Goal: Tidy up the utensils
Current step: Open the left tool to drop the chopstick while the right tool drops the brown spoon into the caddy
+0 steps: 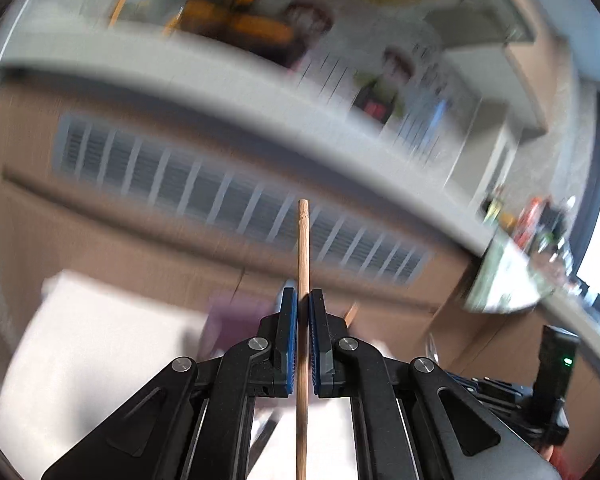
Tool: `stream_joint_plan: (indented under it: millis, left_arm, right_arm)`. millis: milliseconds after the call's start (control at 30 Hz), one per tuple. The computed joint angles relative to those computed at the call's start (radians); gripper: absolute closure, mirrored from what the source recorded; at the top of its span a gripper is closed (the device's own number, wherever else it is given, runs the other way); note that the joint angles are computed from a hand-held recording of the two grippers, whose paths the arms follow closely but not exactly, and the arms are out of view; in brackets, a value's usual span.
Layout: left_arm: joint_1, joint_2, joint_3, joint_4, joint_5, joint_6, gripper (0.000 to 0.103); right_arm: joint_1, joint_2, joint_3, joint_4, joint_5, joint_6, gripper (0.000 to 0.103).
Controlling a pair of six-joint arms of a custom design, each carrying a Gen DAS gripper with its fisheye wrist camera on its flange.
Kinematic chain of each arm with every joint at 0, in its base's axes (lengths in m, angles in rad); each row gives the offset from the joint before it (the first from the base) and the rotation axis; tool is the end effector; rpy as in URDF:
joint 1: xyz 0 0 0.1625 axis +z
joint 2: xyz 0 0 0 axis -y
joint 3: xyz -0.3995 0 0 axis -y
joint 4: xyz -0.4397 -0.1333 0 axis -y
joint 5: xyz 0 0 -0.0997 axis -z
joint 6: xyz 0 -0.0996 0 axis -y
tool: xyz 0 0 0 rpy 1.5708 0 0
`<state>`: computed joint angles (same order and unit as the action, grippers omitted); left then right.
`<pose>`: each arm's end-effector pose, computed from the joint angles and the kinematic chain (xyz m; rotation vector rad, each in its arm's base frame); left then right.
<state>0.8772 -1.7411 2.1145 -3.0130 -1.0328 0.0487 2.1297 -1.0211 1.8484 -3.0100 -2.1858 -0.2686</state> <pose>-0.1553 -0.4751 0.4421 0.5285 2.4869 -1.6278 0.4008 -0.4979 0.1702 0.7699 -2.3727 0.8898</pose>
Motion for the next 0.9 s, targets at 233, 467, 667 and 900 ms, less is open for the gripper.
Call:
stream_joint_plan:
  millis: [233, 467, 667, 900]
  left_arm:
    - [-0.052, 0.178, -0.080, -0.496, -0.003, 0.328, 0.097]
    - [0.054, 0.305, -0.163, -0.532, -0.022, 0.338, 0.097]
    - [0.115, 0.355, -0.206, -0.497, -0.052, 0.272, 0.097]
    - [0.140, 0.379, -0.206, -0.480, -0.085, 0.265, 0.096]
  right_arm:
    - [0.082, 0.183, -0.175, -0.493, 0.184, -0.232, 0.093]
    - [0.020, 0.330, -0.317, -0.444, 0.248, -0.249, 0.093]
    - [-0.024, 0.421, -0.383, -0.460, 0.254, -0.281, 0.093]
    - [-0.045, 0.458, -0.393, -0.513, 0.272, -0.346, 0.093]
